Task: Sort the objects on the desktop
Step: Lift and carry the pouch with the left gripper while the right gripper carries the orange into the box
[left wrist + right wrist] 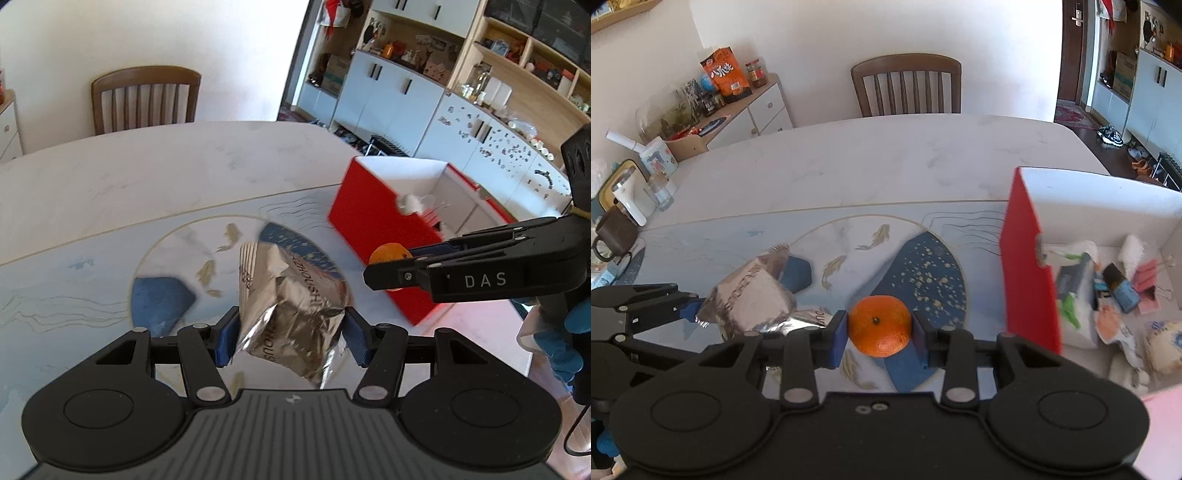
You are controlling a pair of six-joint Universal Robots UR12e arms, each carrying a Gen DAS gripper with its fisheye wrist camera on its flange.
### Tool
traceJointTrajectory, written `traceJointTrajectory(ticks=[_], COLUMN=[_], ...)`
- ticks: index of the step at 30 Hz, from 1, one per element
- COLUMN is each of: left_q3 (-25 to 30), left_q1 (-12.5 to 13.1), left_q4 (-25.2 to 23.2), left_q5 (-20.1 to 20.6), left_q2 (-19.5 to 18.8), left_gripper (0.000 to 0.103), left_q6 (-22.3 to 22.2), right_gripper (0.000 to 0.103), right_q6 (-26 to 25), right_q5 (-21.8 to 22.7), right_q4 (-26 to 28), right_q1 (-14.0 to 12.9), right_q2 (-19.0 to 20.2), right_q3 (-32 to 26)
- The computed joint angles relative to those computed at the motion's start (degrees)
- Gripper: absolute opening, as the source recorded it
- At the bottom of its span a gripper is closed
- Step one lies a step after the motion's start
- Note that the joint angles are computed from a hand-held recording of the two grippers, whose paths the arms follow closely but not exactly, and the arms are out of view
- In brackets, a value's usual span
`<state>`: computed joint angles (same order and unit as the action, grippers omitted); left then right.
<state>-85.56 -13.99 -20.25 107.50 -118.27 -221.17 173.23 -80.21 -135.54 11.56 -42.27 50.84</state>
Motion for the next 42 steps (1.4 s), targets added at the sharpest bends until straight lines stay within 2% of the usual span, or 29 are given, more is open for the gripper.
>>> traceJointTrajectory(ticks=[6, 8, 12, 15, 19, 26, 30, 31, 37, 42], left_q3=[3.1, 4.5, 5.1, 5.4, 5.1, 4.5, 4.4, 4.7, 5.9, 6.2], left_q1=[-1.0, -1.2, -1.2, -1.6, -1.6, -1.9, -1.7, -1.6, -1.2, -1.2], left_q4=[0.2, -1.2, -2.5, -2.7, -3.7, -8.1, -11.3, -12.5, -16.2, -17.3], left_q5=[0.7, 1.2, 1.2, 2.0, 2.1, 2.4, 2.1, 1.6, -0.9, -1.0], left_q2=[-1.3, -2.2, -2.8, -3.2, -3.2, -3.0, -3.0, -3.1, -4.6, -5.3], left_gripper=[0.045, 0.035, 0.035, 0.037, 0.067, 0.079, 0.094, 0.101, 0.103, 0.102], left_q6=[2.2, 2.3, -0.9, -0.9, -1.9, -5.1, -8.0, -8.4, -8.3, -10.9], right_gripper=[0.035, 0.035, 0.035, 0.035, 0.035, 0.035, 0.035, 0.035, 0.035, 0.035], right_q6=[-0.6, -0.9, -1.1, -1.8, -1.9, -1.4, -1.4, -1.3, -2.0, -2.4], right_q5=[1.5, 1.5, 1.6, 2.1, 1.9, 1.7, 1.7, 1.7, 2.0, 2.0], right_q4=[-1.7, -2.6, -3.2, -4.3, -5.3, -6.0, -6.1, -6.1, -6.0, -5.6], right_q1=[-1.2, -1.6, -2.5, -3.2, -4.1, -5.4, -6.0, -6.1, -6.5, -7.0], right_q2=[-2.6, -3.1, -3.8, -4.4, -4.9, -5.3, -5.2, -5.2, -4.9, -4.7], right_q3=[3.1, 3.8, 4.4, 5.2, 5.9, 6.5, 6.5, 6.5, 6.2, 5.8])
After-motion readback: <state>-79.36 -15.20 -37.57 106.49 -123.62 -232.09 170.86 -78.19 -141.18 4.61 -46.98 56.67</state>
